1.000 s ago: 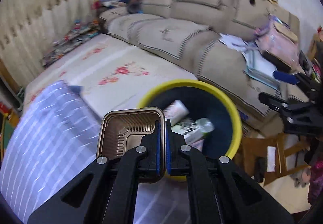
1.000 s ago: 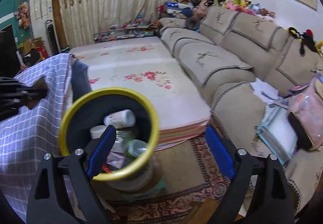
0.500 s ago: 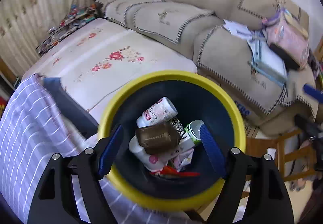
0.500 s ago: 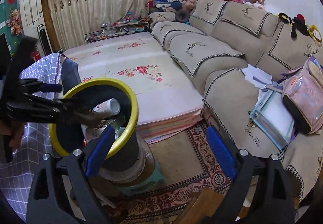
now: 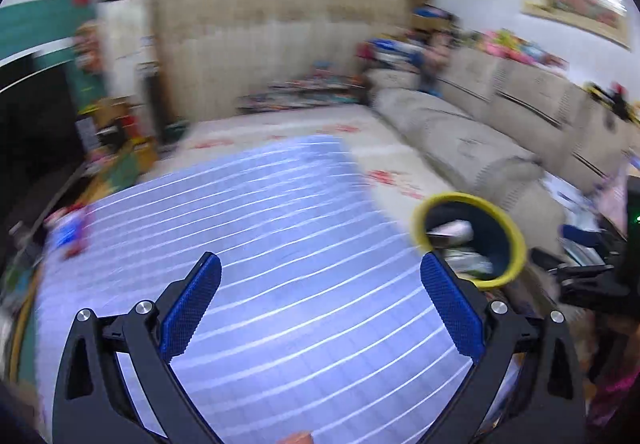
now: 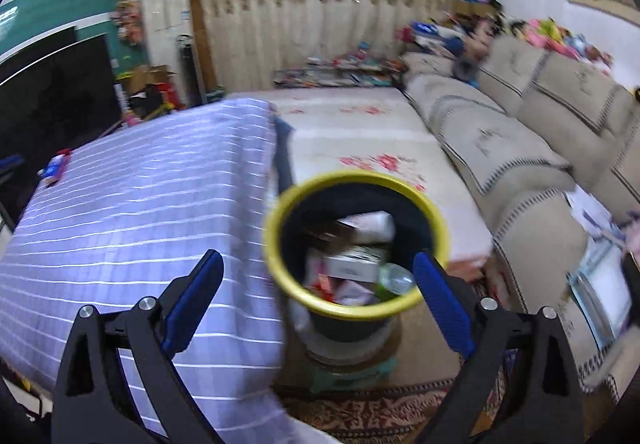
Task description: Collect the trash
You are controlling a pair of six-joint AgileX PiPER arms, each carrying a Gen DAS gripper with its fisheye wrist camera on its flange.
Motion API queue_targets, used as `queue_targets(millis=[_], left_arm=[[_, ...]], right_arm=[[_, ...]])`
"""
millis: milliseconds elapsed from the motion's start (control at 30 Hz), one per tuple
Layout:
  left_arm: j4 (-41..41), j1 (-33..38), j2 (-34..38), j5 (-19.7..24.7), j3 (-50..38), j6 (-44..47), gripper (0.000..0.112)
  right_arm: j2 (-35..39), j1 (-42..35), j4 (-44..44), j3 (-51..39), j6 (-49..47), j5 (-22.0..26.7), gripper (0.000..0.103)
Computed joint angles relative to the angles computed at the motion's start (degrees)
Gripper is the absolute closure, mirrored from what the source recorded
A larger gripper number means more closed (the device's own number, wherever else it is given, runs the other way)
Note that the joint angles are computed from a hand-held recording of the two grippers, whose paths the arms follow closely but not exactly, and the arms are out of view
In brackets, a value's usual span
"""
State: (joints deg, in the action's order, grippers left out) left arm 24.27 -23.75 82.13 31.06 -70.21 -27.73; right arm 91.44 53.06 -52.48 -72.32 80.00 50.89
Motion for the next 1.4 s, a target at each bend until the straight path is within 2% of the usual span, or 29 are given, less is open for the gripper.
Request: queue_targets(millis=[67,133,333,500,633,767,900,1033,1167,1400], left_arm=[[4.75,2.74,-7.58,0.56,6.7,-6.21,0.014],[4.93,6.21,-13.69,1.18,10.83,-7.43,0.014],[-8.02,20.6,-28.87,2.67,18.7,5.54,0.014],[-20.98,29.78,-35.25,3.73,21.99,20.03,0.014],[-26.74,33.51,-38.35,4.55,24.89,25.95,0.014],[-24.33,31.18,-41.44,6.36,26.42,22.98,0.014],[-16.28,26.11,-42.37,6.9,26.75,14.49,0.014],[-17.79,26.54,-42.22,7.19,26.66,15.64,0.014],[-13.95,23.42,-41.07,7.4,25.99,11.47,0.014],[-20.41,27.11,-38.86,5.85,25.53,17.84,0.014]], right_arm=[[1.88,3.19,-0.97,-3.64,-0.5,1.69,0.01],[3.7,6.4,-2.21,-7.15,-0.92,4.17,0.01],[6.21,13.82,-5.65,-14.18,0.42,9.8,0.008],[6.76,18.52,-7.6,-16.63,1.74,14.6,0.007],[5.72,20.47,-7.92,-15.64,3.84,15.53,0.007],[4.49,21.18,-8.67,-13.84,6.1,15.19,0.007],[4.16,21.24,-8.62,-13.42,6.29,14.67,0.007],[4.02,20.71,-8.28,-12.99,6.46,13.72,0.007],[4.16,20.4,-8.13,-13.08,6.3,13.44,0.007],[4.26,19.97,-7.88,-12.85,6.32,12.61,0.007]])
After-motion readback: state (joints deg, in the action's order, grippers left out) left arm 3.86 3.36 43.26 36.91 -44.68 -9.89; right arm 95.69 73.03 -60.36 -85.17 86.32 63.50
